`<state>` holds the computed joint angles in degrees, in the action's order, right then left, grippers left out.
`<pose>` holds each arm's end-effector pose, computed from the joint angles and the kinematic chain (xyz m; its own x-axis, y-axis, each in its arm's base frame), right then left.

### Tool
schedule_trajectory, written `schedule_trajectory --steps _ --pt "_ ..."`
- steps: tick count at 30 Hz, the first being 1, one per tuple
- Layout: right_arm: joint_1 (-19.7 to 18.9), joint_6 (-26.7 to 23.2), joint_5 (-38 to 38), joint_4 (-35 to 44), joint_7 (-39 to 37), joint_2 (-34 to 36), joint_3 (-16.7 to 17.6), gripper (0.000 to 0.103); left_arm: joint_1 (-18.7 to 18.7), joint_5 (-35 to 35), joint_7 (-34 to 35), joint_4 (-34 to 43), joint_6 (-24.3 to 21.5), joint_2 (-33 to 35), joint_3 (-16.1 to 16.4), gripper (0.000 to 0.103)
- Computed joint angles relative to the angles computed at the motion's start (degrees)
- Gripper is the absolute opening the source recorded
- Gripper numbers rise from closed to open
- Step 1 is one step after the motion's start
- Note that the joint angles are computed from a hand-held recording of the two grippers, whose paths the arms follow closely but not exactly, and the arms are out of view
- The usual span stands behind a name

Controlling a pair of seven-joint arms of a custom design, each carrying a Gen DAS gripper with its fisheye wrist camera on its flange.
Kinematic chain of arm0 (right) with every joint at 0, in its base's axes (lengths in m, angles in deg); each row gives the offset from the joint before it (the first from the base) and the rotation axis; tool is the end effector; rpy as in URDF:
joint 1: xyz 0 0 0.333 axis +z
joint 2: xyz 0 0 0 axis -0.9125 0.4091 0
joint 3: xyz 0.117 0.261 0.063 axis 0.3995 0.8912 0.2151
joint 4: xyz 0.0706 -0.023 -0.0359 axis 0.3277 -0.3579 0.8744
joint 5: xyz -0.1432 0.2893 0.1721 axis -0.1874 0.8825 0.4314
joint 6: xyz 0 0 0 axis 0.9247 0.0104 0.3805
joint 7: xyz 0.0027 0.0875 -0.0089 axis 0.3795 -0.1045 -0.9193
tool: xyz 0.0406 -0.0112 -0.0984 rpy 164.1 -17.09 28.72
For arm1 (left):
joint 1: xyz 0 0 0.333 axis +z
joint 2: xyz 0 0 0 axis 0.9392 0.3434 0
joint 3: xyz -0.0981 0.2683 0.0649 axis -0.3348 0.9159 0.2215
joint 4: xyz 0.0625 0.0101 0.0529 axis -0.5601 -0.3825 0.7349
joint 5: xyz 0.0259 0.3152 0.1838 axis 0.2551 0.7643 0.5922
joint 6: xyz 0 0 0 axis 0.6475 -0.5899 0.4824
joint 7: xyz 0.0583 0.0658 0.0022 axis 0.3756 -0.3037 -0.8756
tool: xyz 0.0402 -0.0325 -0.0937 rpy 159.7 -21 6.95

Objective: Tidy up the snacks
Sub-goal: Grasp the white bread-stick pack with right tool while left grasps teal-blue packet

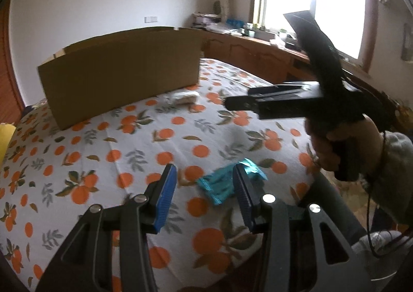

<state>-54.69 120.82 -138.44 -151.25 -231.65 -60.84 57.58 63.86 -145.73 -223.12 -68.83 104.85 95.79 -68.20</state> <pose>0.5604 0.1359 0.3419 -0.1060 -0.9879 -0.1131 -0.6521 0.1549 -0.7421 0.5701 -0.2235 0.3544 -0.8564 -0.5109 0.0742 -0.3761 0.5189 -0.7676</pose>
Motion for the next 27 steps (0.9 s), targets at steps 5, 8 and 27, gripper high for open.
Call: schedule_trajectory --steps 5,8,27 --pt "-0.52 1.61 -2.35 0.27 3.74 0.22 -0.41 0.071 -0.76 2.46 -0.58 -0.89 -0.26 -0.34 0.16 0.045" --pt "-1.16 2.02 -2.67 0.36 4.20 0.29 0.00 0.071 -1.65 5.26 -1.81 -1.05 0.99 0.01 0.26 0.045" --pt "-1.36 0.42 -3.90 0.41 4.02 0.23 1.22 0.070 -2.00 20.97 -19.00 6.17 5.95 8.08 -3.13 0.045"
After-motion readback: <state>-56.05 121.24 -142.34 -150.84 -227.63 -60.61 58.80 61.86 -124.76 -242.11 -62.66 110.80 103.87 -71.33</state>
